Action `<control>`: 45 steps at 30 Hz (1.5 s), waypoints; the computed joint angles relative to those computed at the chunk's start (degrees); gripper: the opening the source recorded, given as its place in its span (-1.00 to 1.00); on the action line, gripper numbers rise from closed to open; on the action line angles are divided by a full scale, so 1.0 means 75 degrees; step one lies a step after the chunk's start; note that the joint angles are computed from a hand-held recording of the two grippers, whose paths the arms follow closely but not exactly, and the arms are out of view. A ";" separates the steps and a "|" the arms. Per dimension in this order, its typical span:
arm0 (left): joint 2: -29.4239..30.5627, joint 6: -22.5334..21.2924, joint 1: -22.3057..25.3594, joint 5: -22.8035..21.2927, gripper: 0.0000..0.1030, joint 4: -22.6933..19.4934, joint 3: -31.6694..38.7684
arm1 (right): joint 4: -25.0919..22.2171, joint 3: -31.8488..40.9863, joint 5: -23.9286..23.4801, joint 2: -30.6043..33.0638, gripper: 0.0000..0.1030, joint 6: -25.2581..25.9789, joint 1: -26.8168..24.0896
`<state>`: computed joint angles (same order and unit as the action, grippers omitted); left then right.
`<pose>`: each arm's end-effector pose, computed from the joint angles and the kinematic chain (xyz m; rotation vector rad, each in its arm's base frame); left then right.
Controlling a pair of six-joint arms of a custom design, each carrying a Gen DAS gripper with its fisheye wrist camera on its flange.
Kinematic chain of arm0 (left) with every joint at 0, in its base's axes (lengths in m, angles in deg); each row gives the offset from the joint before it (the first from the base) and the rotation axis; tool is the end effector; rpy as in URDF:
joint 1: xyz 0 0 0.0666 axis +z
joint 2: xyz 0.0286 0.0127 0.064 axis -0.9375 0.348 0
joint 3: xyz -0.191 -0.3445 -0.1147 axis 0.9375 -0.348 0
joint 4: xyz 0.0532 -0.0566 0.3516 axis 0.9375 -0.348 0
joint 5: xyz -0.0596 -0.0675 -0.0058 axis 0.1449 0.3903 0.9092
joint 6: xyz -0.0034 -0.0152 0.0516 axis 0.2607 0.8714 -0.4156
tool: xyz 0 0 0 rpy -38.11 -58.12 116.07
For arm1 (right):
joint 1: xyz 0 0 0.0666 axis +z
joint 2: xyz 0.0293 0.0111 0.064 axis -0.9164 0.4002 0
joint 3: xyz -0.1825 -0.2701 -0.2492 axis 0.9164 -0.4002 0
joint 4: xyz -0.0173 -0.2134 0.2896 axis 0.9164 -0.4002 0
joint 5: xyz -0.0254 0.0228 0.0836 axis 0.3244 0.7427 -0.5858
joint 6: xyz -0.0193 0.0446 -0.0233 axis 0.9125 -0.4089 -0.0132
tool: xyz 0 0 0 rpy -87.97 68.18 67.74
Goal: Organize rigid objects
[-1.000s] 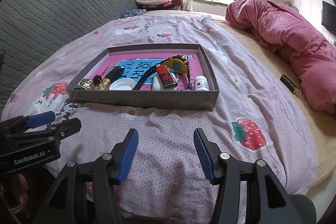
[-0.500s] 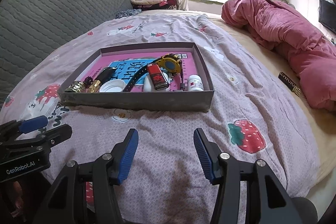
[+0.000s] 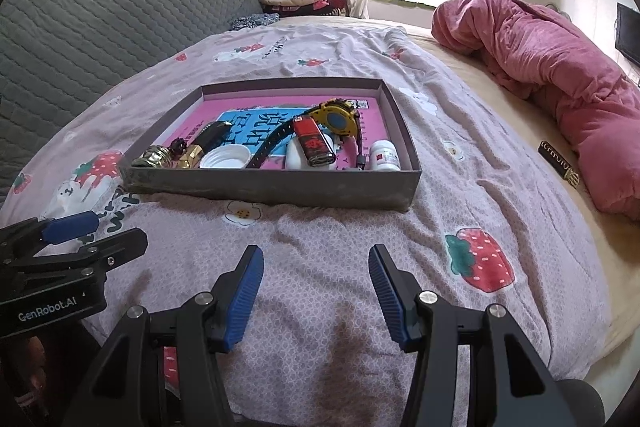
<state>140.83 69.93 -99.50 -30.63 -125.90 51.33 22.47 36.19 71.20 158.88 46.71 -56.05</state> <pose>0.5761 -0.3125 0.4115 -0.5294 2.3923 0.0543 0.6462 0.1288 0.4147 -0.6478 2.2596 0.3352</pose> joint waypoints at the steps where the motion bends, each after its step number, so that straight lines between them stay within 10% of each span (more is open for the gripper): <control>1: 0.0010 -0.0014 -0.0006 0.0005 0.43 -0.0006 0.0014 | 0.0033 -0.0017 0.0008 -0.0013 0.05 -0.0023 -0.0001; 45: 0.0099 0.0116 0.0010 -0.0047 0.43 -0.0357 0.0170 | 0.0094 -0.0101 -0.0114 -0.0076 0.05 0.0051 0.0003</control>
